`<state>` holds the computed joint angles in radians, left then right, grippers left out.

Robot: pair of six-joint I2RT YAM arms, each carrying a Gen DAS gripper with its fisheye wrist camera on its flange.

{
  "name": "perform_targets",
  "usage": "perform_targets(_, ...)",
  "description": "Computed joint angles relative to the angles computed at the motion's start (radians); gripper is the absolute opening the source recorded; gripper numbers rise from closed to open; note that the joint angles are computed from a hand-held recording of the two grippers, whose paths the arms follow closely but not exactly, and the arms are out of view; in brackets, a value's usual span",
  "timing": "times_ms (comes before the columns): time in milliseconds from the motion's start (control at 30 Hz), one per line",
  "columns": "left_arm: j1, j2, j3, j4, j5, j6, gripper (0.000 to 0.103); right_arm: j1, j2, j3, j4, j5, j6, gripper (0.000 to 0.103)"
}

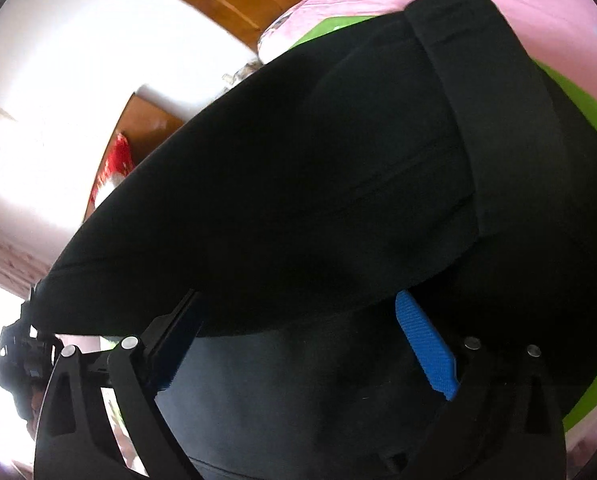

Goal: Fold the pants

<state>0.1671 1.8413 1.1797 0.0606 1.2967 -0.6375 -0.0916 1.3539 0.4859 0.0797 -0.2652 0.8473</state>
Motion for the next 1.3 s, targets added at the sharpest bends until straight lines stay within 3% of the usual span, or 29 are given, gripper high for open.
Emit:
perform_targets(100, -0.012, -0.019, -0.026, 0.064, 0.028, -0.064, 0.007, -0.004, 0.027, 0.007, 0.032, 0.026, 0.057, 0.095)
perform_targets(200, -0.003, -0.039, -0.038, 0.013, 0.04, -0.022, 0.007, 0.022, 0.054, 0.018, 0.078, 0.097, 0.112, 0.096)
perform_targets(233, 0.0, -0.04, -0.034, -0.016, 0.04, 0.0, 0.007, 0.023, 0.061, 0.02, 0.091, 0.107, 0.103, 0.088)
perform_targets(267, 0.004, -0.042, -0.031, -0.046, 0.038, 0.025, 0.007, 0.024, 0.06, 0.011, 0.115, 0.133, 0.086, 0.077)
perform_targets(333, 0.035, -0.036, -0.021, -0.192, 0.03, 0.17, 0.007, -0.01, 0.054, -0.03, 0.193, 0.098, 0.084, 0.011)
perform_targets(400, 0.056, -0.027, -0.008, -0.331, -0.009, 0.327, 0.008, -0.042, 0.02, -0.083, 0.28, 0.059, 0.07, 0.011)
perform_targets(500, 0.057, -0.018, -0.014, -0.468, -0.083, 0.517, 0.008, -0.046, -0.21, -0.163, 0.232, 0.116, -0.07, 0.009)
perform_targets(633, 0.059, -0.098, -0.102, -0.542, -0.206, 0.735, 0.01, -0.14, -0.571, -0.183, -0.031, 0.03, -0.188, 0.009)
perform_targets(733, 0.066, -0.133, -0.197, -0.541, -0.272, 0.86, 0.012, -0.314, -0.601, -0.177, -0.167, -0.183, -0.294, 0.009)
perform_targets(800, 0.046, -0.104, -0.222, -0.537, -0.327, 0.885, 0.013, -0.332, -0.572, -0.208, -0.16, -0.195, -0.294, 0.009)
perform_targets(900, 0.007, -0.068, -0.286, -0.41, -0.459, 0.85, 0.017, -0.331, -0.487, -0.286, -0.055, -0.203, -0.295, 0.009)
perform_targets(967, 0.007, -0.048, -0.31, -0.362, -0.485, 0.841, 0.021, -0.423, -0.489, -0.352, -0.081, -0.284, -0.393, 0.01)
perform_targets(1033, 0.022, -0.054, -0.315, -0.349, -0.463, 0.842, 0.027, -0.418, -0.414, -0.369, -0.006, -0.273, -0.413, 0.013)
perform_targets(1067, 0.024, -0.062, -0.312, -0.346, -0.472, 0.838, 0.033, -0.418, -0.418, -0.388, 0.018, -0.277, -0.401, 0.016)
perform_targets(1133, 0.047, -0.121, -0.35, -0.334, -0.482, 0.843, 0.071, -0.466, -0.422, -0.396, 0.008, -0.316, -0.408, 0.032)
perform_targets(1167, 0.056, -0.151, -0.371, -0.314, -0.49, 0.832, 0.077, -0.495, -0.428, -0.403, 0.005, -0.348, -0.416, 0.041)
perform_targets(1200, 0.058, -0.165, -0.38, -0.293, -0.492, 0.818, 0.082, -0.523, -0.465, -0.412, -0.018, -0.379, -0.418, 0.06)
perform_targets(1300, 0.052, -0.157, -0.367, -0.28, -0.473, 0.787, 0.083, -0.559, -0.542, -0.417, -0.085, -0.386, -0.429, 0.063)
